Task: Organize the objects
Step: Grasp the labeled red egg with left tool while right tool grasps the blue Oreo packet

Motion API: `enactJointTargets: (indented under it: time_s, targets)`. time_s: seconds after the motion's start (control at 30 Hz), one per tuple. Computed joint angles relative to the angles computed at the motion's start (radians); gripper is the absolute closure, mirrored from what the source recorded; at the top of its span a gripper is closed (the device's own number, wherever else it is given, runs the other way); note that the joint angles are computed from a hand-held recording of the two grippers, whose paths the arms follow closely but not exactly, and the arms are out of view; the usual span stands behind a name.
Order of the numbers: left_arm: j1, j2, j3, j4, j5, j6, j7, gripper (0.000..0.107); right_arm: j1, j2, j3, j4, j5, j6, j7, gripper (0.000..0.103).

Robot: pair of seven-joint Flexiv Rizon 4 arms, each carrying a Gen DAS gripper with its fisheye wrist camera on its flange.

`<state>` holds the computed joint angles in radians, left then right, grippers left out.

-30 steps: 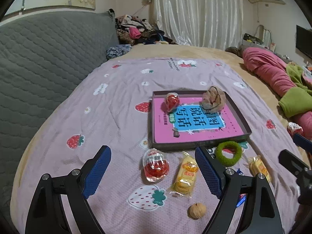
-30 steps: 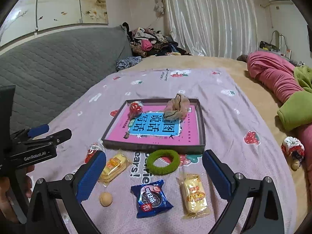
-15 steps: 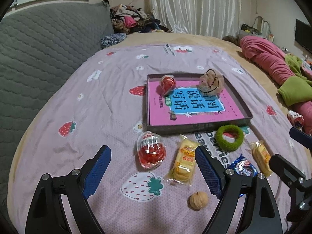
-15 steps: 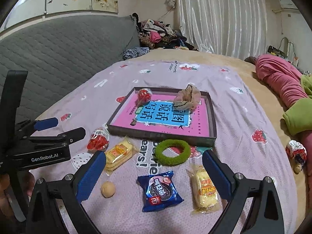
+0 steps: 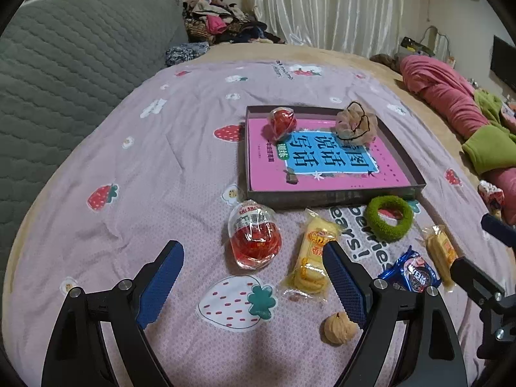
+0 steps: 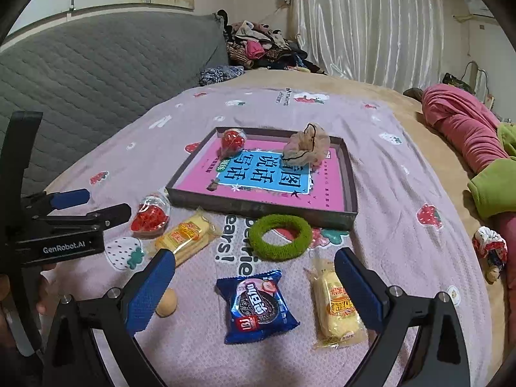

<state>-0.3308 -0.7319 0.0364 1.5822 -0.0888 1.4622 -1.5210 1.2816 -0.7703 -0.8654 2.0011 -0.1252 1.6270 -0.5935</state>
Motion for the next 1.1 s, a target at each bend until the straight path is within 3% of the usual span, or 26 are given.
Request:
enactJointTargets:
  time_s: [0.17,0.73,1.1]
  targets:
    - [-0.022,-0.019,0.031,-0.031,0.014,-0.049,-0.018,0.018,-0.046,0.012,0.054,-0.013,-0.017,-0.022,-0.001,0.003]
    - [-0.006,-0.060,0.010,-0.084,0.034,-0.104,-0.026,0.018,-0.130,0.037,0.145,-0.025,-0.146,-0.061,0.062,0.003]
    - [0.009,-0.075,-0.001,-0.110,0.035,-0.144,-0.028,0.018,-0.241,0.052,0.268,-0.043,-0.238,-0.097,0.113,0.003]
